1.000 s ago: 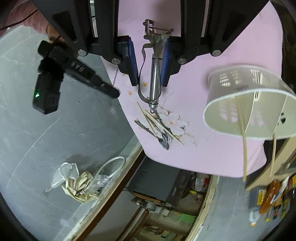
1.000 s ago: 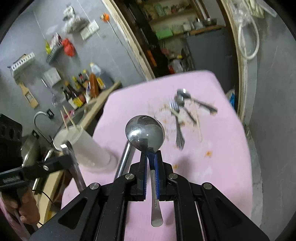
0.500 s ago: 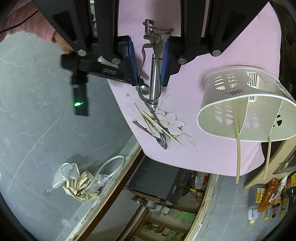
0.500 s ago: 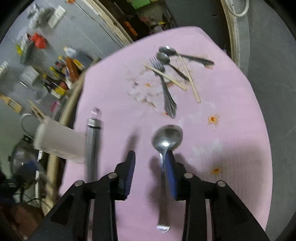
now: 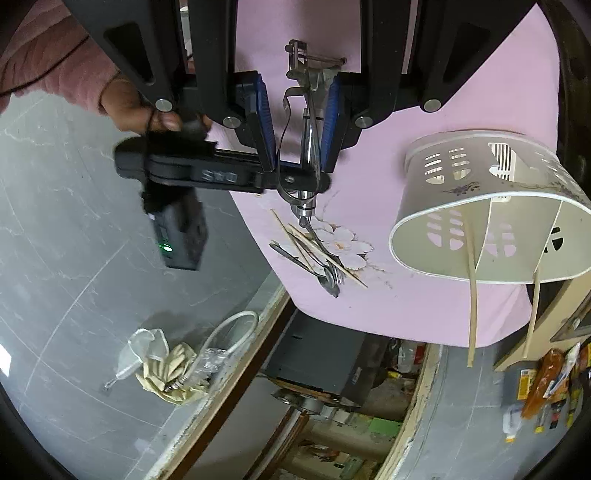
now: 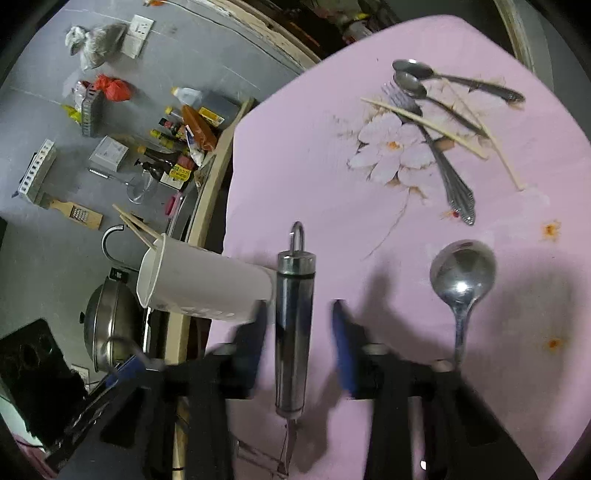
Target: Organize utensils
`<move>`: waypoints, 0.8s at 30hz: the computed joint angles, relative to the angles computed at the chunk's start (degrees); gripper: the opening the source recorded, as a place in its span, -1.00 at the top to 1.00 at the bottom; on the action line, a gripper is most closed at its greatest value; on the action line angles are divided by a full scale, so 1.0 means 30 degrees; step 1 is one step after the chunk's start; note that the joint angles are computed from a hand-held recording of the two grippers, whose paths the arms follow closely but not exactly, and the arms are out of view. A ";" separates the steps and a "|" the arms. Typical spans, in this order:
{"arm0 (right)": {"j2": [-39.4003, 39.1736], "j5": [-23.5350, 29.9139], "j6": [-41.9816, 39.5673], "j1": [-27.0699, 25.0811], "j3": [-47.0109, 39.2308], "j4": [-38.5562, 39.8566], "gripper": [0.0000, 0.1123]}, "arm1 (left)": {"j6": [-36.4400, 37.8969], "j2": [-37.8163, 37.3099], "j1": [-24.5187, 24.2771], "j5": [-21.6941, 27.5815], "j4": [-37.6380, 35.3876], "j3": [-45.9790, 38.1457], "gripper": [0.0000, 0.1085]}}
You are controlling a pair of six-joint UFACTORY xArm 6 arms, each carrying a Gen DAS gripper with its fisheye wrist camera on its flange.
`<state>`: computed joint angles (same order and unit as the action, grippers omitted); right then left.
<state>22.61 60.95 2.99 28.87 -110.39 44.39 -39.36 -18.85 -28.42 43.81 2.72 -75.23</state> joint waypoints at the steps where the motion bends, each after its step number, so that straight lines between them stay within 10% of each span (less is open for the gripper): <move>1: -0.0147 -0.0207 -0.0081 0.0068 0.0233 0.0153 0.71 | -0.0062 -0.0093 -0.0010 0.0050 0.0086 0.0020 0.58; 24: -0.1512 -0.1117 -0.0315 0.0812 -0.1769 -0.6685 0.71 | -0.0415 -0.1049 0.0245 0.0265 -0.0465 0.0761 0.92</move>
<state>18.08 57.60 2.05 31.31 -115.69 24.34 -40.61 -22.00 -27.68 44.60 1.33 -72.95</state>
